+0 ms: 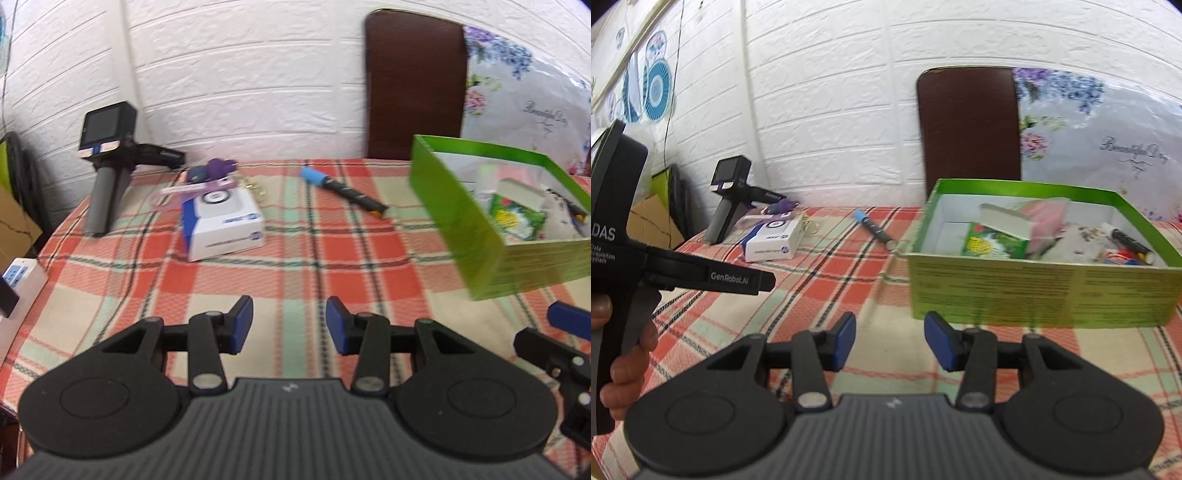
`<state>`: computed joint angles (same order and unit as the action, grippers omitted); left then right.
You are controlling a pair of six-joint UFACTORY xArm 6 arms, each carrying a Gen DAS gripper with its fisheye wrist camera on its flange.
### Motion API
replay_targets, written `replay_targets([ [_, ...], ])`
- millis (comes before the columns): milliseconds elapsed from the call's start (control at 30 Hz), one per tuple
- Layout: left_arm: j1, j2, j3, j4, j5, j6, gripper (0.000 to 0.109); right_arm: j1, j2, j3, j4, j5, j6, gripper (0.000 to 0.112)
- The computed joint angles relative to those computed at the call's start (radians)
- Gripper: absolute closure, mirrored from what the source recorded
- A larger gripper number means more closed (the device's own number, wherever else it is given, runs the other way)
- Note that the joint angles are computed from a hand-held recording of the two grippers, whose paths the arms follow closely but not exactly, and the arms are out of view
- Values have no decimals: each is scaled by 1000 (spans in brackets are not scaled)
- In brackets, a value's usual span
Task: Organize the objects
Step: 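Move the right gripper back to the blue-capped black marker on the table, then grasp the blue-capped black marker with the right gripper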
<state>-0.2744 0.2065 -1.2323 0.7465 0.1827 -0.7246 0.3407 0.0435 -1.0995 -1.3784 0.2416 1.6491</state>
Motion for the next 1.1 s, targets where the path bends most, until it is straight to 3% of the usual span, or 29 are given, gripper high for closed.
replay_targets([
  [467, 109, 83, -33, 77, -44, -96, 56, 67, 204, -190, 331, 38, -418, 64],
  [733, 166, 130, -84, 454, -114, -440, 35, 81, 345, -334, 540, 86, -603, 60],
  [800, 181, 141, -87, 446, -149, -454, 34, 81, 363, -358, 526, 91, -606, 55],
  [967, 209, 161, -106, 556, -209, -616, 27, 61, 427, -494, 446, 125, -589, 60],
  [1100, 214, 171, -123, 624, -219, -695, 24, 44, 579, -755, 529, 219, -714, 58],
])
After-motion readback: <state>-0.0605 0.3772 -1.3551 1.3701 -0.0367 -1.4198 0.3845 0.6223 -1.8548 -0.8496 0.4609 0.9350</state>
